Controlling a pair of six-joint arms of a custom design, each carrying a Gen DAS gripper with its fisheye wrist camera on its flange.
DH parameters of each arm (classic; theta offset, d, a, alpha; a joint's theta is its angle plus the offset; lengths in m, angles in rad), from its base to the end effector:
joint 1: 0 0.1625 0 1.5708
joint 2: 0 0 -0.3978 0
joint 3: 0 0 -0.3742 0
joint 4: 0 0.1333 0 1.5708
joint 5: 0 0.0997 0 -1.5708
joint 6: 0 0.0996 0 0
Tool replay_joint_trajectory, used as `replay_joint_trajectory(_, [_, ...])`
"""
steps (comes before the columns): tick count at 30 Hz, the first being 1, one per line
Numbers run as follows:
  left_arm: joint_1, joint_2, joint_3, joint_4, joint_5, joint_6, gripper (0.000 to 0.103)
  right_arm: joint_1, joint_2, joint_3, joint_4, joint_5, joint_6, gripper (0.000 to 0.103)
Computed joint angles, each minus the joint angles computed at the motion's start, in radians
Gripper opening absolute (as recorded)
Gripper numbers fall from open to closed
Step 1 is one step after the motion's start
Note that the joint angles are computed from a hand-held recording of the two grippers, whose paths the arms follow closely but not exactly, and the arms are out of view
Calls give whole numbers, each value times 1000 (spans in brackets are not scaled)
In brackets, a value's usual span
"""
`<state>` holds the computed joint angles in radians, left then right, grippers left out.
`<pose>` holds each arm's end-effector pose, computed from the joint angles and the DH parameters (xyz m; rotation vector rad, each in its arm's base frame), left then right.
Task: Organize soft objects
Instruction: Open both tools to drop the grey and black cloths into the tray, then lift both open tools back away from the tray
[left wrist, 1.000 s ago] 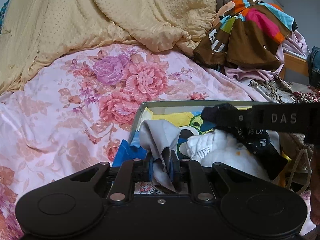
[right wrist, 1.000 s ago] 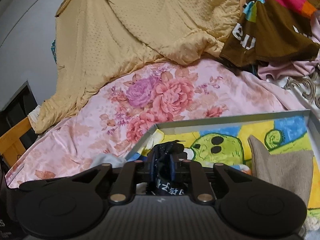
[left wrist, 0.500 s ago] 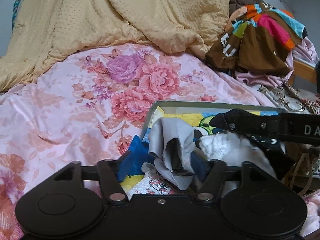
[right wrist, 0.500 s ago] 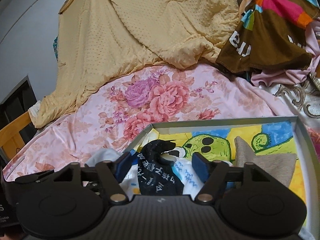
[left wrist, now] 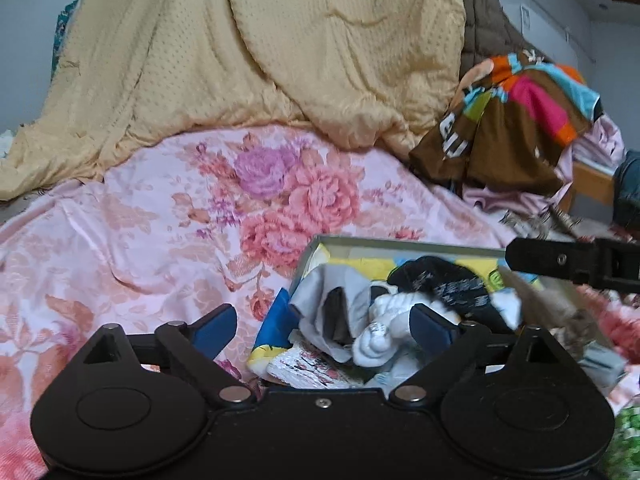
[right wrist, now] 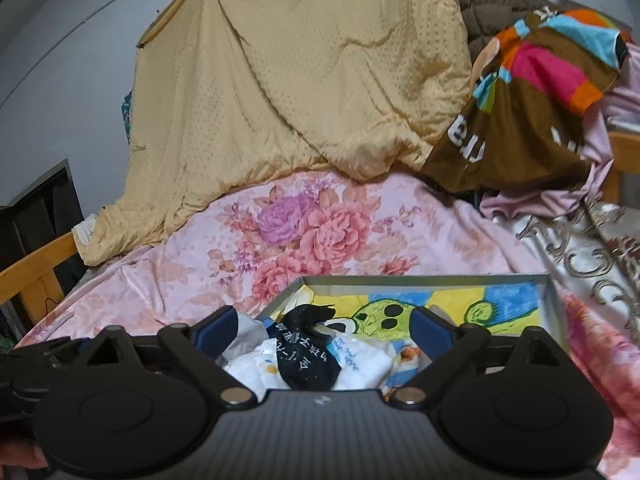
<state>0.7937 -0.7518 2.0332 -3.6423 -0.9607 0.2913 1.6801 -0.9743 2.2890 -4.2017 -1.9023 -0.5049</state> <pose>-0.2328 -0.5082 0.0889 0.9851 2.3064 -1.1947 0.1477 -0.4209 0.2024 0.3810 -2.1120 1.5433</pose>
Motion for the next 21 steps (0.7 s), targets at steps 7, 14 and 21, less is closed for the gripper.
replay_joint_trajectory(7, [-65, -74, 91, -30, 37, -51, 99, 69, -42, 79, -78, -54, -28, 102])
replay_joint_trajectory(14, [-132, -156, 196, -35, 86, -125, 102, 147, -94, 143, -107, -129, -38, 103])
replay_joint_trajectory(21, [-209, -251, 292, -9, 119, -195, 102, 238, -85, 197, -170, -213, -38, 103])
